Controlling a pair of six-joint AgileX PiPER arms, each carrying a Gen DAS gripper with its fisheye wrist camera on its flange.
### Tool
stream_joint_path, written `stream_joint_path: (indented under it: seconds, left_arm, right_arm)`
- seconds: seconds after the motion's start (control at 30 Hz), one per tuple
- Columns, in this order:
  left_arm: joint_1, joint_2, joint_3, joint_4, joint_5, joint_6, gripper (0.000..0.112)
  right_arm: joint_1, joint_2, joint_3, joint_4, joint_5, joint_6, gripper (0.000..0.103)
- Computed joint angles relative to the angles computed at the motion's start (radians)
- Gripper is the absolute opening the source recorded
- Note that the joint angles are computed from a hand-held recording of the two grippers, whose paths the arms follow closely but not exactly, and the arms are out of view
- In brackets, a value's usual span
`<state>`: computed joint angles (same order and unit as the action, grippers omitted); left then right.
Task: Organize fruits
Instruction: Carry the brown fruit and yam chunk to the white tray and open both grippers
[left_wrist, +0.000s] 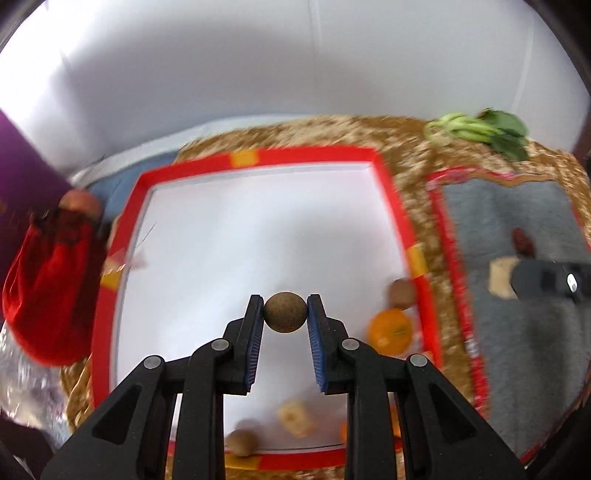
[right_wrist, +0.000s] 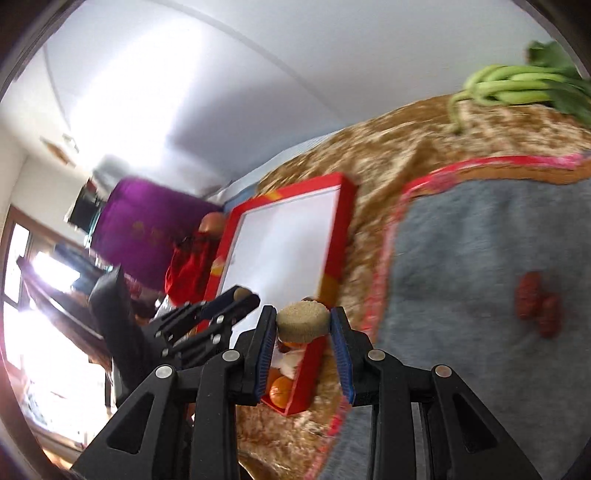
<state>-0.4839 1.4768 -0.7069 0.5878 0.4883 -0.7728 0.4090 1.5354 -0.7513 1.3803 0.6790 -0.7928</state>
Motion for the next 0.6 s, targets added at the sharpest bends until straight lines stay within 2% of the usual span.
stream_joint_path:
  seconds: [0.1,0.23,0.6]
  left_arm:
    - [0.052,0.031,0.011,-0.088,-0.009,0.079,0.022]
    - [0.037,0.038,0.014,-0.080,-0.004,0.073,0.022]
    - [0.007,0.054,-0.018,-0.077,0.032,0.047,0.022]
  right_arm:
    - [0.113,0.033,-0.022,-0.006,-0.059,0.008,0.030]
    - [0.222,0.100,-0.054,-0.004,-0.122,0.016,0.031]
    - [0.291,0.125,-0.060,0.057,-0.179,-0.016,0.033]
